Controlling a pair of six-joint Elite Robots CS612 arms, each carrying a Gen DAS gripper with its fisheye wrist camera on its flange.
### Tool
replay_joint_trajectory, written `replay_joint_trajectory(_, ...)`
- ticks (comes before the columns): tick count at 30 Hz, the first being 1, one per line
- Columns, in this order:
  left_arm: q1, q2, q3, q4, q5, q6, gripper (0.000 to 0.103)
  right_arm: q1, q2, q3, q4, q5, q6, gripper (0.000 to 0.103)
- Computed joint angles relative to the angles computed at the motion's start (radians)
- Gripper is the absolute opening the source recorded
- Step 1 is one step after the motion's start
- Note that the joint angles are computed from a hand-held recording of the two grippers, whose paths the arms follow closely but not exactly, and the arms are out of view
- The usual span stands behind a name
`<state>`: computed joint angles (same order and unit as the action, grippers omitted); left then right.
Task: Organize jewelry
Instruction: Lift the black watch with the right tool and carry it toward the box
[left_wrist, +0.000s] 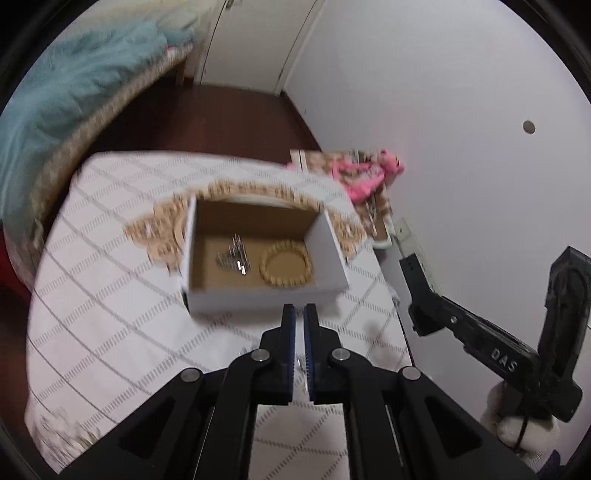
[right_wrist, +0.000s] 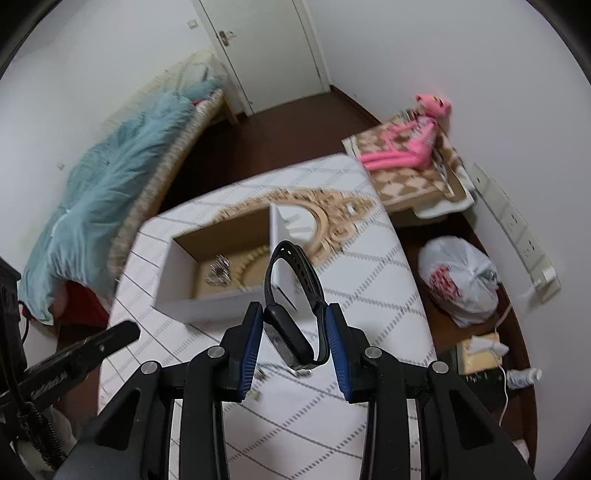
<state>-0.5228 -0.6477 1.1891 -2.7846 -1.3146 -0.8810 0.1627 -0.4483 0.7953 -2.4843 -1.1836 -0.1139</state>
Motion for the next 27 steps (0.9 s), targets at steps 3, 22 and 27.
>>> replay_joint_trajectory(3,-0.008,-0.007,0.001,-0.006,0.063,0.049,0.002,0.003,-0.006,0.001,-0.018,0.013,0.002,0.037)
replay_joint_trajectory(22,-0.041,0.107,-0.100,0.253,-0.052,-0.018,0.077,-0.016,-0.022,0.117,0.027,-0.133,0.003,0.037)
replay_joint_trajectory(27,-0.052,0.133,-0.148,0.322,-0.010,0.010,0.077,-0.019,-0.013,0.114,0.023,-0.158,0.015,0.037)
